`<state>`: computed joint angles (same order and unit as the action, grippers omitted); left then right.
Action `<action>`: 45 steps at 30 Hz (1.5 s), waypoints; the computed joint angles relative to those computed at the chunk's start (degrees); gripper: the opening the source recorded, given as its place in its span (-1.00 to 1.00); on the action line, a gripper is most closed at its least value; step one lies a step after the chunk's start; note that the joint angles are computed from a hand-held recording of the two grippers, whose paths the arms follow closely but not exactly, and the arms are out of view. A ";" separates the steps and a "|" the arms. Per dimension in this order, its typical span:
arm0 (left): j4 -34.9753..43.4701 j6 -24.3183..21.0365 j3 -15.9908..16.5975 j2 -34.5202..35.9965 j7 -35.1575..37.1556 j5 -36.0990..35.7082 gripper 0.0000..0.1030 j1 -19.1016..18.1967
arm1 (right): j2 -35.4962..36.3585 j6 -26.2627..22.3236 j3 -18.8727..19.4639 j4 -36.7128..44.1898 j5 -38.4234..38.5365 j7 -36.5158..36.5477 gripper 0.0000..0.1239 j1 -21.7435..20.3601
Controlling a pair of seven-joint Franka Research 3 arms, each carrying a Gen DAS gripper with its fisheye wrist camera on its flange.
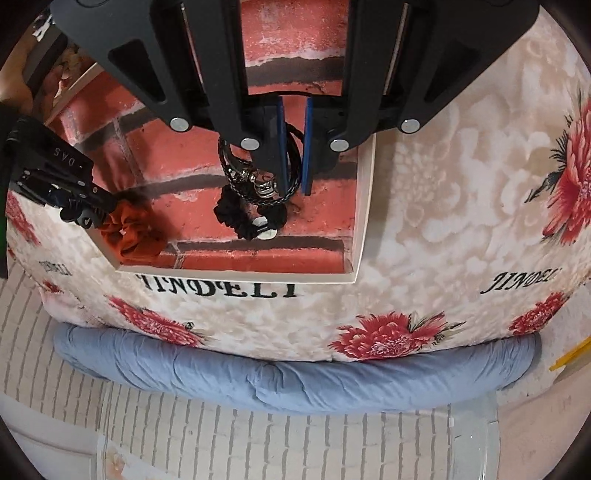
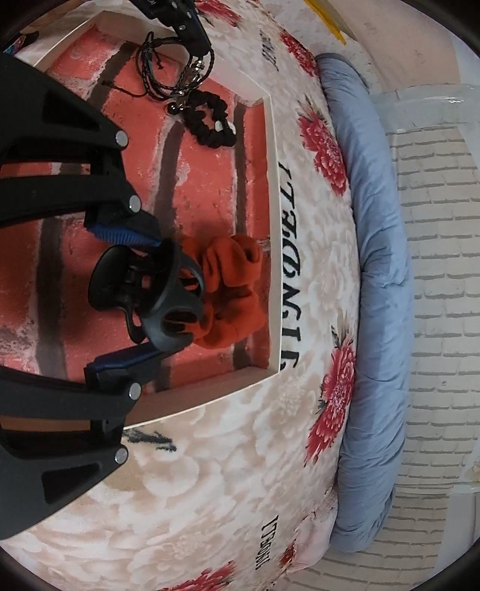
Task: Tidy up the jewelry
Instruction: 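Open the right tool in the tray while the left tool opens, releasing both items, then withdraw both tools from the tray toward the remaining jewelry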
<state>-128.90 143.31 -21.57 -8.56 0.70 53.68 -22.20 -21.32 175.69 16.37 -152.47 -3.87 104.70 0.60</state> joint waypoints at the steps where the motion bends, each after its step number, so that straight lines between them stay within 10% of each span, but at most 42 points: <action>1: 0.28 -0.18 0.08 0.35 0.71 -0.67 -0.88 -0.08 | 0.16 -0.32 -0.03 0.21 -0.11 -0.16 -0.25 0.01; 10: 0.66 -0.48 0.64 1.06 3.75 -4.28 -0.80 -0.41 | 1.47 -4.39 -3.29 1.84 1.11 -1.88 -0.24 3.30; 26: -0.15 -2.70 -1.27 -3.21 -0.11 0.06 0.51 -0.65 | -1.94 -7.45 -8.51 1.28 7.30 -6.46 -0.01 8.79; 45: -5.29 -14.49 -7.40 -21.24 4.96 -10.66 0.90 -4.73 | -34.67 -20.41 -8.07 -11.60 9.81 -11.14 0.17 6.56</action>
<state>-134.19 128.82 -28.97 -29.79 5.66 43.02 -26.93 -56.00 155.28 8.30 -164.06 5.94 93.57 7.17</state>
